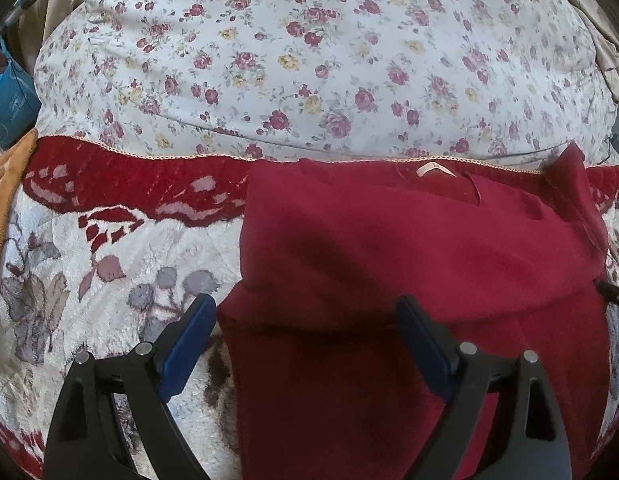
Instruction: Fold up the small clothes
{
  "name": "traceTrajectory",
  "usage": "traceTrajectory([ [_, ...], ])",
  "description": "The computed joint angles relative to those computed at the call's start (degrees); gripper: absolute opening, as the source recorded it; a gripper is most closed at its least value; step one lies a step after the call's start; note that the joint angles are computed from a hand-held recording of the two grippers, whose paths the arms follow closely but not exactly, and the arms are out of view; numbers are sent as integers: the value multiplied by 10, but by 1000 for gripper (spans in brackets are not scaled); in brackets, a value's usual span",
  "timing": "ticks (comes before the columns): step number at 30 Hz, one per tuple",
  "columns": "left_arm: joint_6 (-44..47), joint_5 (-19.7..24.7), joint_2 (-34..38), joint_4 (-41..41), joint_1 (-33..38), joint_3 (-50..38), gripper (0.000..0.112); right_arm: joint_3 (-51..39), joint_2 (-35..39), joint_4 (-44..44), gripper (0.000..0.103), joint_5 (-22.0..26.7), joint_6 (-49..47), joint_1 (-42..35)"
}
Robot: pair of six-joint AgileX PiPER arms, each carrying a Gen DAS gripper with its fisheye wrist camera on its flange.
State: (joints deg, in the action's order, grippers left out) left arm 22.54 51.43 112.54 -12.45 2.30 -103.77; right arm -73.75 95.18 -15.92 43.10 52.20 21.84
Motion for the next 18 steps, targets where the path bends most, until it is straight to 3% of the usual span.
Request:
traceTrajectory([
  [3,-2,-3,-2,6,0,5,90,11,-26,46,20,-17,-34,-14],
  [5,-2,0,-1,0,3,1,90,14,-49,65,37,-17,-38,-32],
  [8,-7,5,5,-4,4,-7,90,-10,-59,32,52,5,-26,-47],
  [15,-10,3,7,4,1,-4,90,-157,43,42,52,29,-89,-104],
  [18,-10,6,12,2,2,-11,90,-232,101,96,53,28,-142,-137],
])
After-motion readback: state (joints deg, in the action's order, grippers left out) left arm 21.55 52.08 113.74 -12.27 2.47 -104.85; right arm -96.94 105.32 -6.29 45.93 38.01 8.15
